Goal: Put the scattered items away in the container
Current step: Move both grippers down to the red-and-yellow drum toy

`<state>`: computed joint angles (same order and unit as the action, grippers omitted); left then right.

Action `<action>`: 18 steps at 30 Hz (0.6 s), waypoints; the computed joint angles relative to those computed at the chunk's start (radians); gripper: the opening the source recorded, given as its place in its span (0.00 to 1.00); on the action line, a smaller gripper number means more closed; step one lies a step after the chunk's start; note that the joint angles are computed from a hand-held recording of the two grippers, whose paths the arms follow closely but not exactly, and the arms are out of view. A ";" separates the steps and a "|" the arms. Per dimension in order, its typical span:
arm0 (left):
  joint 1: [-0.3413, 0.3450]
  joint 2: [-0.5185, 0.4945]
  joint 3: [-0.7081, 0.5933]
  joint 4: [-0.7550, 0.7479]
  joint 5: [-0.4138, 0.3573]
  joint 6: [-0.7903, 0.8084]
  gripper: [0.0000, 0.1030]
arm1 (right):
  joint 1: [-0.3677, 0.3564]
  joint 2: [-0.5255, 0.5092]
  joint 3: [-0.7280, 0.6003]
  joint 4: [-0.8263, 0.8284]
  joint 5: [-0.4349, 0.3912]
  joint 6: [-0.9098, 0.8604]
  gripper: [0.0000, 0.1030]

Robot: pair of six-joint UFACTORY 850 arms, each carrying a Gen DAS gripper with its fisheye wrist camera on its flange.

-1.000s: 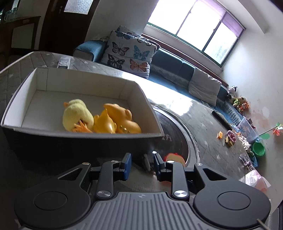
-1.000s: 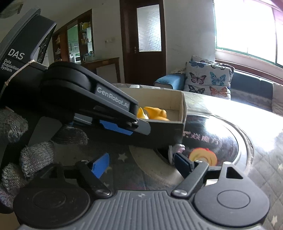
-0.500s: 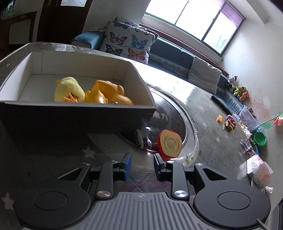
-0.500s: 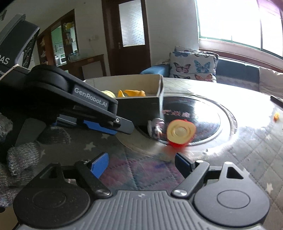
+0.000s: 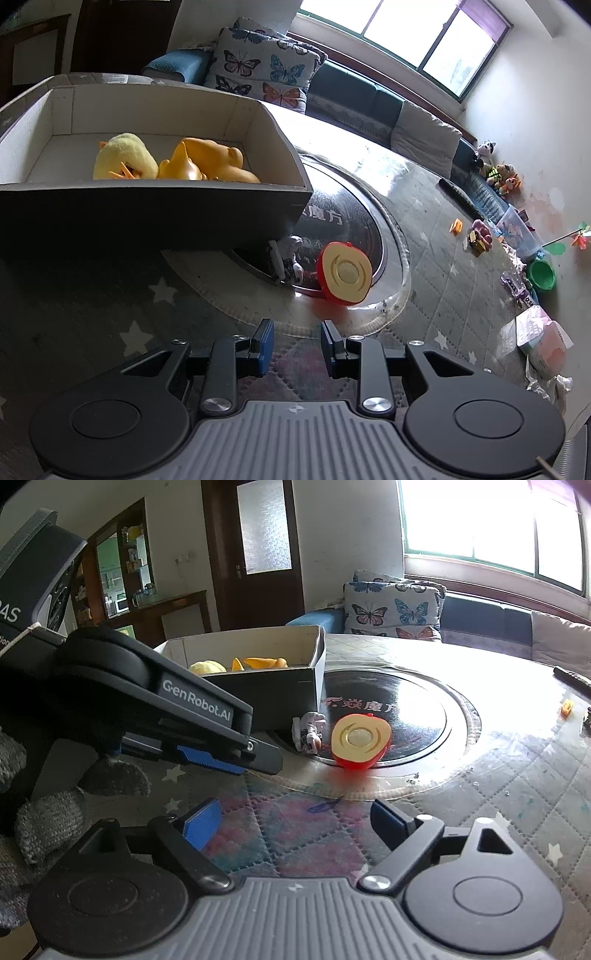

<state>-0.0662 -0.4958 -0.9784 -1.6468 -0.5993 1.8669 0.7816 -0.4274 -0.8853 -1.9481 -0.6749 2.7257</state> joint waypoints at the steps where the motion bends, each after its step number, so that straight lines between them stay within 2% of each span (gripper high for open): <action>1: -0.002 -0.001 0.000 0.001 0.001 -0.001 0.30 | 0.000 0.000 0.000 0.001 0.000 0.000 0.87; 18: -0.038 -0.017 -0.026 0.049 0.018 -0.060 0.30 | -0.018 0.005 0.008 0.001 0.023 0.012 0.88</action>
